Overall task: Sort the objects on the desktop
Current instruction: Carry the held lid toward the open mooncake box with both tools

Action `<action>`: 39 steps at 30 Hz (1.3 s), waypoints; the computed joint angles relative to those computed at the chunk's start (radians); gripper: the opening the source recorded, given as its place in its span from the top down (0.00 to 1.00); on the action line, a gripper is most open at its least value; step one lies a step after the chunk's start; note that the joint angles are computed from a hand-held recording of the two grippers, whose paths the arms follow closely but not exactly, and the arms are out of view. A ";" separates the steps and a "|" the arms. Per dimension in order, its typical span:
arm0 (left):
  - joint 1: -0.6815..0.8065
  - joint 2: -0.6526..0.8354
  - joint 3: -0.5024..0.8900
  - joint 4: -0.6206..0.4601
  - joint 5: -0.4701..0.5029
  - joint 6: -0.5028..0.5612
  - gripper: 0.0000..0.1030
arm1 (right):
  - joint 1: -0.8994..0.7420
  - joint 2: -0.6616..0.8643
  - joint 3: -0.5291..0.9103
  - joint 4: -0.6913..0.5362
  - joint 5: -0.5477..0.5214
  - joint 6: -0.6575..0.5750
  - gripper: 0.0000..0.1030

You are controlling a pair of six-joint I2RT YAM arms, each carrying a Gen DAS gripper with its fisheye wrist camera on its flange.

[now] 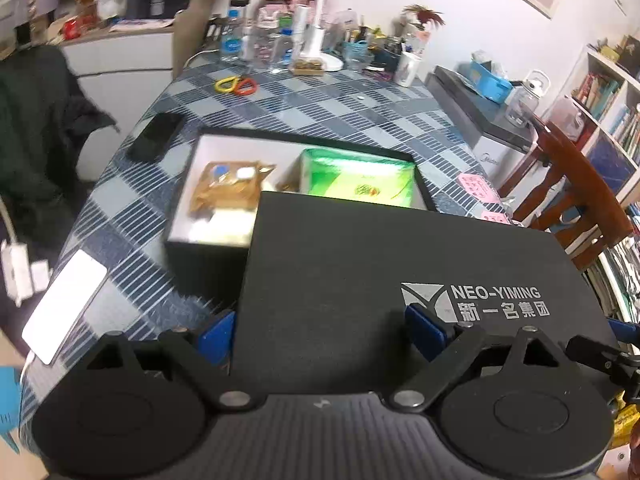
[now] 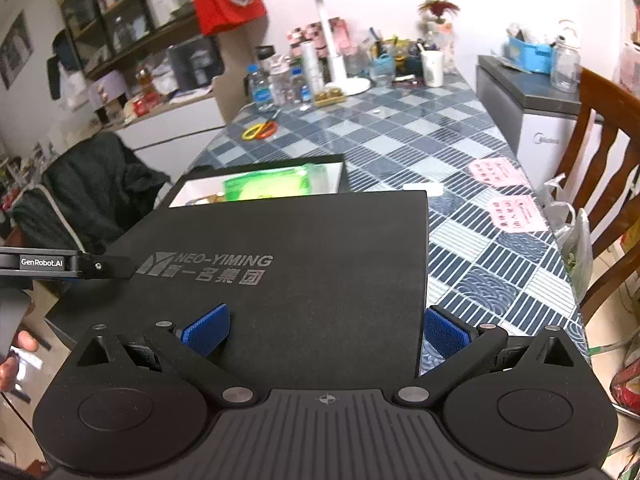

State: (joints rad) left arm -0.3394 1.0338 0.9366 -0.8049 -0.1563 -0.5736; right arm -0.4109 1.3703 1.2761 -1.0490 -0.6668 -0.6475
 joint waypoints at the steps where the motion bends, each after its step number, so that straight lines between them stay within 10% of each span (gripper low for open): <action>1: 0.001 -0.030 -0.019 -0.014 0.000 -0.009 0.00 | 0.007 -0.019 -0.012 -0.011 0.003 -0.013 0.00; 15: 0.107 -0.264 -0.269 -0.083 0.076 -0.007 0.00 | 0.121 -0.107 -0.210 -0.021 0.101 -0.051 0.00; 39: 0.145 -0.104 -0.477 0.132 0.149 0.084 0.00 | 0.254 0.022 -0.422 0.192 0.325 0.080 0.00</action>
